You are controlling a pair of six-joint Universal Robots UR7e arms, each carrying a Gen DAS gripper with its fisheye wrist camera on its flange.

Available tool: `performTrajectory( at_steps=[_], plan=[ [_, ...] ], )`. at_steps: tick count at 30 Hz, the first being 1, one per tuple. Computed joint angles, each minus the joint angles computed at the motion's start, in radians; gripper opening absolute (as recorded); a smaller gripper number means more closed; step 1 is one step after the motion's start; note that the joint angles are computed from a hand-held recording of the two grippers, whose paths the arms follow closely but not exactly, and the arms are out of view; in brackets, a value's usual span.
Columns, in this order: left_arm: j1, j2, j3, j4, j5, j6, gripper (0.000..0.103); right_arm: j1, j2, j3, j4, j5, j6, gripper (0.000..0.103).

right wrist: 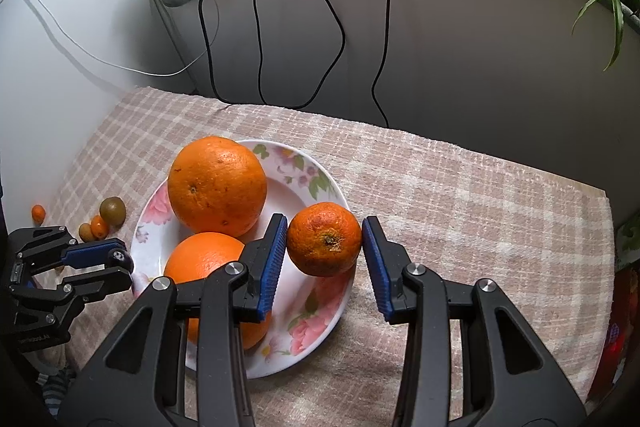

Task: Organize fruits
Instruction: 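Lower the mandarin onto the plate and open the right gripper while the left releases the plum there, then move the open left gripper to a round brown fruit while the right approaches another dark plum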

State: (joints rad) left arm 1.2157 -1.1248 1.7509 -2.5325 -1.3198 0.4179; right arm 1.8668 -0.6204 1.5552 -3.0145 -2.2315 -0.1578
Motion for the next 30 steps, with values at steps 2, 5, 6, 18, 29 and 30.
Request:
performTrajectory(
  at_steps=[2, 5, 6, 18, 29, 30],
  plan=[
    [-0.001, -0.001, 0.002, -0.001, -0.003, 0.003, 0.024, -0.001, 0.0, -0.002, 0.005, 0.006, 0.002, 0.041],
    [-0.001, 0.002, 0.002, -0.004, -0.001, 0.006, 0.024, 0.0, 0.004, -0.003, 0.0, 0.001, -0.002, 0.041],
    [-0.001, 0.002, 0.0, -0.003, -0.001, 0.007, 0.024, 0.0, 0.003, -0.003, 0.0, 0.002, -0.001, 0.041],
    [-0.007, -0.002, 0.004, -0.012, 0.01, 0.01, 0.06, 0.011, 0.001, 0.0, -0.045, -0.008, -0.015, 0.071],
    [-0.013, -0.005, 0.014, -0.031, 0.033, 0.006, 0.079, 0.025, 0.005, 0.0, -0.07, -0.017, -0.028, 0.087],
    [-0.012, -0.006, 0.014, -0.032, 0.032, 0.005, 0.079, 0.027, 0.004, 0.001, -0.072, -0.016, -0.029, 0.087]
  ],
)
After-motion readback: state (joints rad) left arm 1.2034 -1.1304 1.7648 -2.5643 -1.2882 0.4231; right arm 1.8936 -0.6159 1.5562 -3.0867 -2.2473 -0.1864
